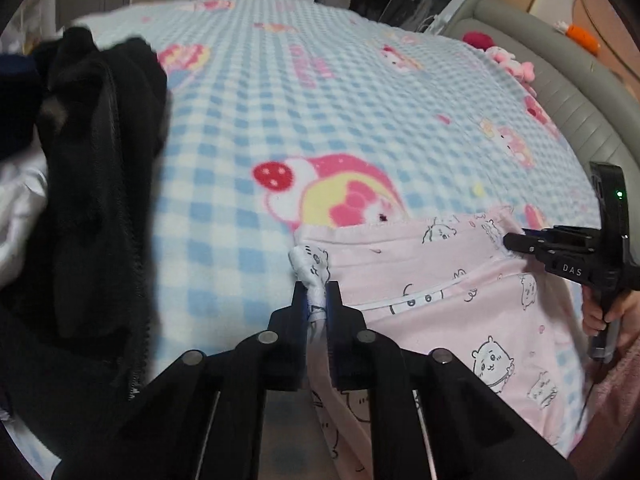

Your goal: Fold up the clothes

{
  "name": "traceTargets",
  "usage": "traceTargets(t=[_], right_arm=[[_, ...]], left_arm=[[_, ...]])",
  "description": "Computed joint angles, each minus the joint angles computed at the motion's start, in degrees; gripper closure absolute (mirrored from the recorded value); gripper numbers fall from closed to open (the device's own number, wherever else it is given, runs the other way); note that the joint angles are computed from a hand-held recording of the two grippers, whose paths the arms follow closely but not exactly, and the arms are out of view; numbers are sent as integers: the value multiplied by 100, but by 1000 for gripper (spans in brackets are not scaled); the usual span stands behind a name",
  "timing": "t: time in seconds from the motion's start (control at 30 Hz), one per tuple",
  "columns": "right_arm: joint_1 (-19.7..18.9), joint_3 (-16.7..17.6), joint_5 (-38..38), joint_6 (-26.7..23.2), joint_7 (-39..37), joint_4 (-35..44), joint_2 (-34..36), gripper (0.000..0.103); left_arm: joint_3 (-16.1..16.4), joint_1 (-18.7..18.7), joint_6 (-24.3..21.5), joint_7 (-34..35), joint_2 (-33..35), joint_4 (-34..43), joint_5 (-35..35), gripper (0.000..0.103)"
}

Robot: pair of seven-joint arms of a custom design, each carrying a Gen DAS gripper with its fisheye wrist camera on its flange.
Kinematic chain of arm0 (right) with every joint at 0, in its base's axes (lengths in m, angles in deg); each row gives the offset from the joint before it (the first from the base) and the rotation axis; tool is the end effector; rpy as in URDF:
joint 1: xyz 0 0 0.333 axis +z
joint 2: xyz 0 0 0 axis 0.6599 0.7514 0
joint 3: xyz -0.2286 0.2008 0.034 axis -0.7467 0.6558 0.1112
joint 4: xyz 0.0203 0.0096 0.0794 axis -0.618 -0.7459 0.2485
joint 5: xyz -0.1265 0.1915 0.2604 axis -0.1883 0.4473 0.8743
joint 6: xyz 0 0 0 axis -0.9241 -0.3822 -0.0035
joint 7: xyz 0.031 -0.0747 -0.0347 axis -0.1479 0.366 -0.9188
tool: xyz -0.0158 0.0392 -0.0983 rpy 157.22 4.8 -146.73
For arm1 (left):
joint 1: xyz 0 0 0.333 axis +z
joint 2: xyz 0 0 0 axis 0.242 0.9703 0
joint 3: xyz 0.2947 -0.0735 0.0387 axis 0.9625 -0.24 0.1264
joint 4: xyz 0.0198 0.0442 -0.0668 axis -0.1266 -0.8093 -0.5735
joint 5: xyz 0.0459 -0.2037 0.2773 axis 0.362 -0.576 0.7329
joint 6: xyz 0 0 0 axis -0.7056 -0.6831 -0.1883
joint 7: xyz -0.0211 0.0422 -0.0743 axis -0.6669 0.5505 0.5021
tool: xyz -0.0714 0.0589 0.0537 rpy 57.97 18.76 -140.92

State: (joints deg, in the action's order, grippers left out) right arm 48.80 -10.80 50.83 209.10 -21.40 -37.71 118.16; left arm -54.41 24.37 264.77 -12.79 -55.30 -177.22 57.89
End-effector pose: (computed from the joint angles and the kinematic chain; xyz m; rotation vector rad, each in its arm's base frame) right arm 0.6684 0.1114 0.3263 -2.2748 1.3968 -0.3345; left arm 0.5776 -0.1021 0.2961 -1.9624 1.9195 -0.8668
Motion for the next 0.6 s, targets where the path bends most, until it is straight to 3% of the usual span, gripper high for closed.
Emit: traceTargets(t=[0.07, 0.1, 0.17, 0.23, 0.33, 0.4, 0.47, 0.5, 0.53, 0.6], right_arm=[[-307, 366, 401, 374, -426, -338, -243, 96], [-521, 597, 700, 458, -688, -430, -339, 97], [-1000, 1071, 1466, 377, -1274, -417, -446, 97], [-1275, 1286, 2097, 95, -1593, -181, -375, 97], [-1284, 1039, 2376, -657, -1224, 551, 135, 97], [-1198, 752, 2400, -1109, -725, 1064, 556, 97], [-1238, 597, 2536, -1386, -138, 1461, 952, 87], [-1355, 668, 2723, -1441, -91, 1470, 1001, 83], [-1430, 723, 2898, -1379, -121, 1396, 985, 81], [-1290, 691, 3052, -587, -446, 900, 649, 78]], left_arm=[[268, -233, 214, -42, -230, -179, 51, 95], [199, -141, 263, -30, -333, -257, 107, 95], [174, -119, 296, -1, -385, -196, 216, 96], [14, 9, 123, 82, -275, 55, 302, 95], [-19, 5, -331, 245, 157, 634, 208, 95], [-336, 277, -817, 542, 572, 1043, 3, 91], [-644, 559, -1174, 855, 860, 1280, -259, 82], [-719, 642, -1210, 953, 889, 1287, -373, 77], [-756, 702, -1148, 1008, 820, 1201, -476, 64], [-618, 644, -812, 965, 536, 880, -641, 52]])
